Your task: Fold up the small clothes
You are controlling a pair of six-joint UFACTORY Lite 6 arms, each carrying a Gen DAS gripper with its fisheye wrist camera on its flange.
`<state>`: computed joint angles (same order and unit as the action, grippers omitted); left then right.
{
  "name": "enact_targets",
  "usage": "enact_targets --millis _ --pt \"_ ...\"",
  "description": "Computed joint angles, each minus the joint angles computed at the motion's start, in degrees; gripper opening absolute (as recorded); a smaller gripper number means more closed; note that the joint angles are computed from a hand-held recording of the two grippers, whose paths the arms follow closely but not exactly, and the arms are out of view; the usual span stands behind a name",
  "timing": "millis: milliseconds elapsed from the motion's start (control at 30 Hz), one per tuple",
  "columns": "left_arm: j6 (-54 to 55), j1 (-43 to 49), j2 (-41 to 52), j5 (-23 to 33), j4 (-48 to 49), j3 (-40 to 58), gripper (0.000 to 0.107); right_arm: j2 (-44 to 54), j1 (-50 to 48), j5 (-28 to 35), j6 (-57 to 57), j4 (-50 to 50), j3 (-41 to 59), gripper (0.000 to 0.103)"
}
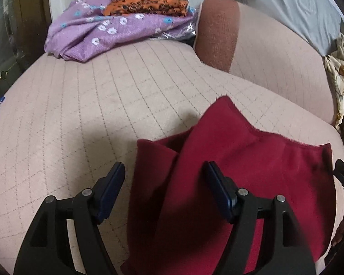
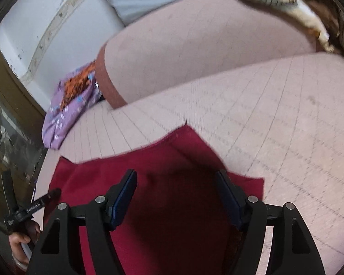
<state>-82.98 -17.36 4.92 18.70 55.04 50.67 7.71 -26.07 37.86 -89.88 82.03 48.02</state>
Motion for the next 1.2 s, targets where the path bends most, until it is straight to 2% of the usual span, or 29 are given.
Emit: enact_targets --millis 100,233,333,533,633,733,833,933,1033,1133,1200 --pt "-1.68 -0.80 -1.71 0.79 1.28 -1.42 0.072 -1.69 0.25 -1.11 -2.12 1.15 -1.45 0.073" --pt "0.51 -1.85 -4.32 1.74 -1.00 -3.43 0.072 5.90 2.14 -7.51 4.69 -4.66 2.26 0.074" --pt "3.13 -3.76 -9.38 4.31 -4.34 -6.21 0.072 2.37 1.12 -6.51 6.41 -4.90 0.71 0.075" --pt "3.73 -9.47 -22.88 11.43 -7.78 -12.95 0.075 -13.95 -0.49 0.02 6.30 -7.02 -6.02 0.075" --pt "1.52 -13.61 -27.89 16.69 -6.87 -16.70 0.075 -14.10 1.93 -0.46 6.79 -8.45 -6.59 0.072" --pt "-1.23 -15.86 -30.25 18.48 -5.52 -19.68 0.075 -10.37 4.94 -2.88 6.85 -8.02 -6.07 0.068" --pt "-4.89 -15.02 -29.53 15.14 -2.49 -21.79 0.075 -8.31 5.23 -5.19 5.82 -6.95 -6.51 0.067" --pt "-8.20 -12.20 -25.54 9.88 0.71 -22.42 0.075 -6.15 4.59 -6.68 2.64 -4.97 -6.17 0.065" --pt "-9.74 -10.11 -21.93 7.25 4.26 -22.14 0.075 -1.90 4.85 -8.76 -0.14 -4.26 -4.67 0.065" --pt "-7.87 -6.94 -22.43 3.36 3.72 -23.08 0.077 -5.99 6.87 -12.25 1.00 -5.00 -6.93 0.065" --pt "-4.59 -4.41 -22.77 0.57 1.27 -23.49 0.079 -12.23 9.56 -14.29 3.32 -7.35 -9.76 0.069"
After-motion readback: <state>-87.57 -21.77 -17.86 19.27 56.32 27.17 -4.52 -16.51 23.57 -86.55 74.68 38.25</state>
